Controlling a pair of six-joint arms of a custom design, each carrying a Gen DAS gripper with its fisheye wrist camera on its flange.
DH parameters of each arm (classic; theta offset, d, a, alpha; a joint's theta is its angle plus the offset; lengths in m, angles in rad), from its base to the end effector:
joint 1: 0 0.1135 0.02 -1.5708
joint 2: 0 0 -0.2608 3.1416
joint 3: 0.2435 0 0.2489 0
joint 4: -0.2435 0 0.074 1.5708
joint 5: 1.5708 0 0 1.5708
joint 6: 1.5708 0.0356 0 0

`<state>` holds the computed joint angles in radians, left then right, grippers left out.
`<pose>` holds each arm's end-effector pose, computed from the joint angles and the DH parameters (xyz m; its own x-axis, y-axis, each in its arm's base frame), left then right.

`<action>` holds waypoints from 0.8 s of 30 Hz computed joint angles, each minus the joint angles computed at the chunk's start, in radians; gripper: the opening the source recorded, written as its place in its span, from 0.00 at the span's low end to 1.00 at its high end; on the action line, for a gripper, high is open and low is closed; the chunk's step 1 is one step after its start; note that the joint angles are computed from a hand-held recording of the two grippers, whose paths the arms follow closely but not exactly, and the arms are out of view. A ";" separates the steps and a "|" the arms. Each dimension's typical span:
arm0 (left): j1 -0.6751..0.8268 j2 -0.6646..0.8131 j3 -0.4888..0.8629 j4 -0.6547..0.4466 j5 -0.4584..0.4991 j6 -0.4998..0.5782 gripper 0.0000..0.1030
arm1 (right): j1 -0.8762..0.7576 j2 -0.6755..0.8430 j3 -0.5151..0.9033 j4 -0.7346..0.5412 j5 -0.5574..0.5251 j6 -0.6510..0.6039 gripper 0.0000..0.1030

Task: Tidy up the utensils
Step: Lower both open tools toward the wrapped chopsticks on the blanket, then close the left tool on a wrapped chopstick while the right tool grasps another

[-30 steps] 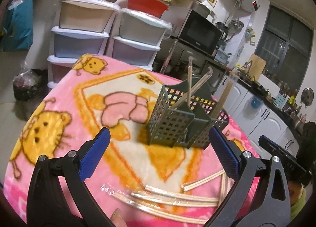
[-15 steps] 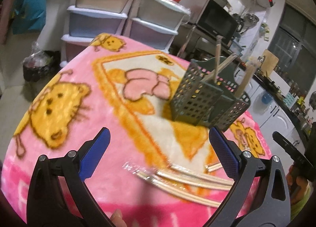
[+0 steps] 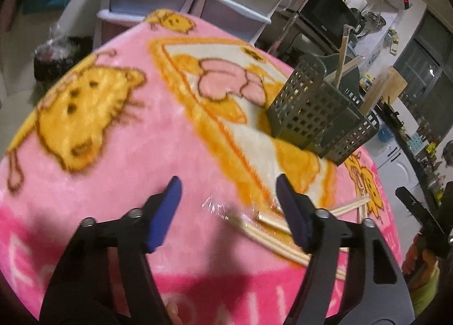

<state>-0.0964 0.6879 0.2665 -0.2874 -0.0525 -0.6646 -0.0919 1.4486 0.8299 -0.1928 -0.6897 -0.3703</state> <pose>0.1461 -0.0123 0.1637 -0.5448 -0.5661 -0.6186 -0.3551 0.8241 -0.4413 0.2905 -0.0040 0.2076 -0.5411 -0.2305 -0.8088 -0.6020 0.7777 0.1811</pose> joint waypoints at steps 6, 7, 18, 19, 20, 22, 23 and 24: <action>0.031 0.017 -0.022 0.022 0.048 -0.013 0.40 | -0.017 0.035 0.012 -0.004 0.006 0.000 0.51; 0.030 0.016 -0.027 0.027 0.044 -0.017 0.38 | -0.017 0.039 0.012 -0.003 0.008 0.001 0.51; 0.047 0.089 -0.032 0.087 0.074 -0.008 0.16 | -0.007 0.214 0.101 -0.028 0.063 0.034 0.51; 0.049 0.094 -0.032 0.092 0.080 -0.007 0.11 | -0.006 0.229 0.111 -0.031 0.060 0.039 0.51; 0.053 0.105 -0.032 0.099 0.089 -0.004 0.06 | -0.005 0.249 0.124 -0.032 0.060 0.051 0.51; 0.056 0.113 -0.031 0.105 0.098 -0.002 0.05 | -0.004 0.293 0.160 -0.047 0.056 0.076 0.51; 0.055 0.114 -0.029 0.106 0.099 -0.001 0.04 | -0.006 0.315 0.181 -0.058 0.047 0.089 0.50; 0.056 0.114 -0.030 0.108 0.103 -0.001 0.03 | -0.008 0.332 0.195 -0.067 0.042 0.100 0.50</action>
<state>-0.0402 0.8023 0.2369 -0.1796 0.0502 -0.6654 -0.0995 1.7804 1.0250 -0.2596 -0.6473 -0.2707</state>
